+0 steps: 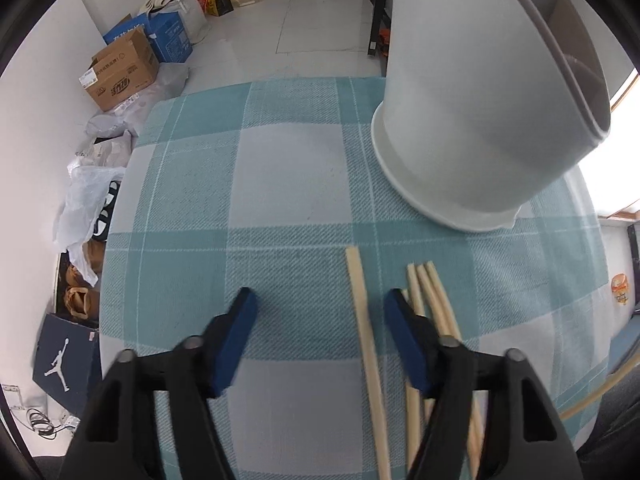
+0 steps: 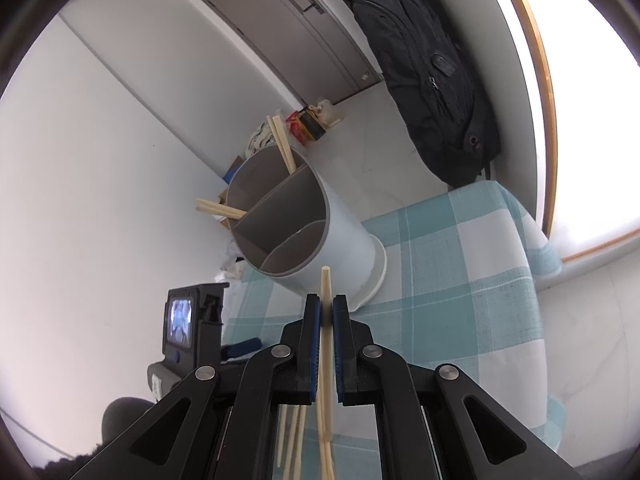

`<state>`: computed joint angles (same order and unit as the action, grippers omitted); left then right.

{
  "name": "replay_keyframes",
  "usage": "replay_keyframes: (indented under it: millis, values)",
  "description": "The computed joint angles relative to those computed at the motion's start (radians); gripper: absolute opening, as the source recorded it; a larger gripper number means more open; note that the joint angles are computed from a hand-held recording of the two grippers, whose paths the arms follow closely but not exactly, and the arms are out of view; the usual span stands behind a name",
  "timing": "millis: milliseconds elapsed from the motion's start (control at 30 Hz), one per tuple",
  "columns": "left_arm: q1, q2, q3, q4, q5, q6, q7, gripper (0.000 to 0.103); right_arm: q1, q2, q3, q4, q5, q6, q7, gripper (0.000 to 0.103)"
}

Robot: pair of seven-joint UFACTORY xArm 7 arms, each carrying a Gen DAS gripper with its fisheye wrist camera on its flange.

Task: Organize utensils
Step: 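Lift the chopstick with the right gripper while the left gripper grasps another chopstick, then carry both held chopsticks up over the white utensil holder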

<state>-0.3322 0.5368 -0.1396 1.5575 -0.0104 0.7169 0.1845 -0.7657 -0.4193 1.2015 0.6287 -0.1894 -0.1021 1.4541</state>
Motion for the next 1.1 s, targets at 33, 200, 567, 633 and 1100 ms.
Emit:
replay_keyframes:
  millis: [33, 200, 567, 633, 1100]
  values:
    - [-0.002, 0.003, -0.001, 0.006, 0.002, 0.003, 0.003, 0.054, 0.000, 0.003, -0.001, -0.001, 0.000, -0.003, 0.000, 0.005]
    - [-0.005, 0.020, -0.007, 0.034, -0.006, 0.009, 0.012, 0.040, 0.000, 0.006, -0.005, -0.005, 0.004, -0.012, -0.005, 0.005]
    - [0.002, 0.013, -0.013, 0.030, -0.036, 0.004, 0.021, 0.002, -0.024, 0.019, 0.012, 0.007, 0.008, 0.000, -0.017, 0.005]
    - [0.008, 0.012, -0.015, 0.032, -0.048, 0.005, 0.019, 0.002, -0.025, 0.019, 0.015, 0.010, 0.004, 0.007, -0.014, 0.005]
    - [0.111, -0.225, -0.113, -0.222, -0.327, -0.224, 0.224, 0.002, -0.057, -0.061, 0.061, 0.032, -0.025, 0.044, 0.036, 0.005]
